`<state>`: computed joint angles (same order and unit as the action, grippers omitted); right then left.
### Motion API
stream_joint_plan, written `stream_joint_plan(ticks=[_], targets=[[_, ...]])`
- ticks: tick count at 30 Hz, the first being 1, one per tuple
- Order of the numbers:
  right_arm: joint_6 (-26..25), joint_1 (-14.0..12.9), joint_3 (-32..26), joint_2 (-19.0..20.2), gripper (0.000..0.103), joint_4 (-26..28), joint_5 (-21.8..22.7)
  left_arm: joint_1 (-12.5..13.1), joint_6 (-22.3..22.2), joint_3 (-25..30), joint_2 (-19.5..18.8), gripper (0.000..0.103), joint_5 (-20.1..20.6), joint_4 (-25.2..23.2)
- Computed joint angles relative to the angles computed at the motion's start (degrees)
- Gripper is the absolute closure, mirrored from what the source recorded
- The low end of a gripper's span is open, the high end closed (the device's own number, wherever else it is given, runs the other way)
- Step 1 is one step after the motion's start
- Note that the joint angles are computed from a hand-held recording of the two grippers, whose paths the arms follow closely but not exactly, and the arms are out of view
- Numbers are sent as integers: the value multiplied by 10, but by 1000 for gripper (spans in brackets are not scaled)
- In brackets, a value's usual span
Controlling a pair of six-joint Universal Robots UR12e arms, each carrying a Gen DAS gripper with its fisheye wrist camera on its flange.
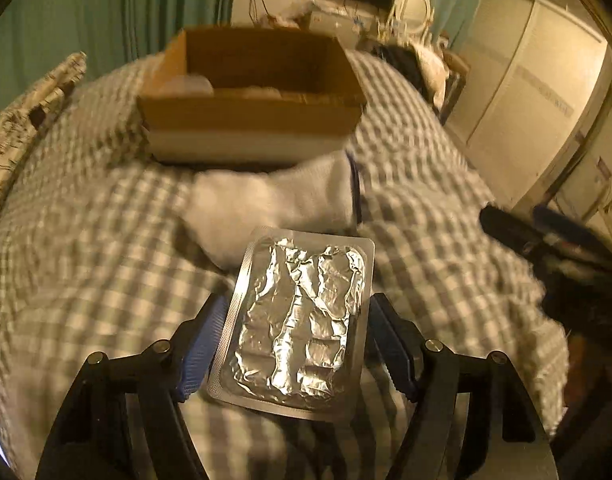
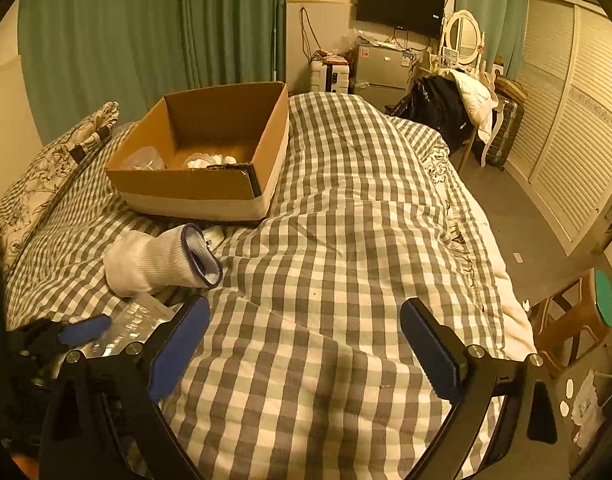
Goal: Organize objects
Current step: 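Grasp the silver foil blister pack with the left gripper, then hold the foil pack in the left gripper while the right gripper grasps the white sock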
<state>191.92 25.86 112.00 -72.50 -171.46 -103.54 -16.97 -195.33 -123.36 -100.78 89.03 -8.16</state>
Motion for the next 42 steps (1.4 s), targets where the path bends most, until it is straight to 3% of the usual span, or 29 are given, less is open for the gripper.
stream_joint_plan(ticks=[3,9,17,23,28,34,37,42], targets=[[-4,4,-1,-1,7,-4,-5,11,-10,-7,19,29,9,20],[-29,19,-15,8,7,-8,1,28,-17,-17,38,29,86,36],[-79,40,-68,50,7,-10,23,52,-18,-13,21,29,139,40],[-104,49,-117,86,7,17,56,68,-31,-16,10,29,173,37],[-103,51,-166,123,7,98,104,85,-36,-23,9,29,160,37],[-116,60,-196,148,10,165,70,93,-32,-28,8,29,131,41],[-119,61,-195,150,17,168,60,92,-31,-30,9,29,125,42],[-115,60,-179,140,39,144,63,86,-26,-35,16,29,111,43]])
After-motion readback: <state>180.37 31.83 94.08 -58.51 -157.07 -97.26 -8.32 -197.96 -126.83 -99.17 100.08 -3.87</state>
